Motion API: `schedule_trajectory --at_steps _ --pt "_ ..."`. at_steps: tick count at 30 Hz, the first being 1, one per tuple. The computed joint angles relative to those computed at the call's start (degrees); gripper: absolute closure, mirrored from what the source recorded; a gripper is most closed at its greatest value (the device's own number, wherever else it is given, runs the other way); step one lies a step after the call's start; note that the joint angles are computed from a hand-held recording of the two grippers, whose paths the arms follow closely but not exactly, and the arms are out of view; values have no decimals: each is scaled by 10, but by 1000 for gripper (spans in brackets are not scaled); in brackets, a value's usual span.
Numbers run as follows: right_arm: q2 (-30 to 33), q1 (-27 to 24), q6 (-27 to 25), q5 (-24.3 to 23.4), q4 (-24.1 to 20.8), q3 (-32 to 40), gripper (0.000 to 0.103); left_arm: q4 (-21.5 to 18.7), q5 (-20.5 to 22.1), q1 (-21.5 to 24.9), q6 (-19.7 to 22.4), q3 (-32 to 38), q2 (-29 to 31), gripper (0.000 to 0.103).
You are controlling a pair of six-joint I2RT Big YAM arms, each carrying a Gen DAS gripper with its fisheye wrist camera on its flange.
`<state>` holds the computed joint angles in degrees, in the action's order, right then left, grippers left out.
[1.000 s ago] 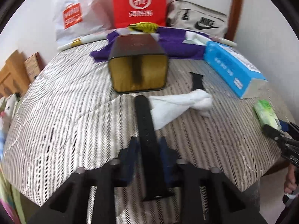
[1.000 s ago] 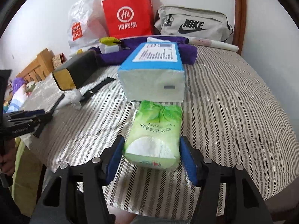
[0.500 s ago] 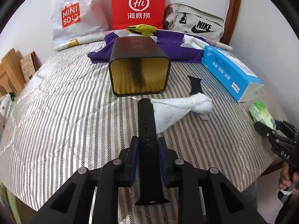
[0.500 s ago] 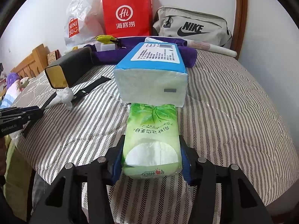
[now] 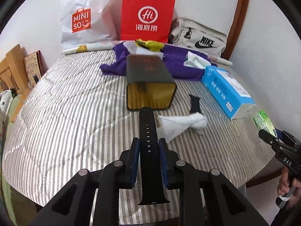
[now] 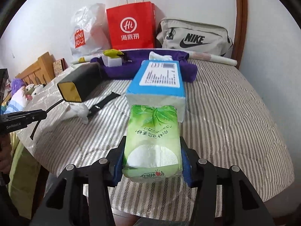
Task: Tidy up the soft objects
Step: 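Grasp the black watch strap with the left gripper while the right holds the green pack, then carry the black strap and green pack onto the purple towel and open both grippers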
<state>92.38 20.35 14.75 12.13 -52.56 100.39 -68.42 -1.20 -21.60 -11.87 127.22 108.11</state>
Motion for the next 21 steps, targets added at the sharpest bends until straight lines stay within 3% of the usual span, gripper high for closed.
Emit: schedule_trajectory --at_steps 13,19,21 --pt "7 5 -20 -14 -12 51 54 -31 8 2 9 106 32 83" --pt "31 0 -28 -17 -26 100 54 -76 13 8 4 220 89 83" --pt "42 -3 -26 -16 -30 117 54 -107 9 10 4 287 123 83"
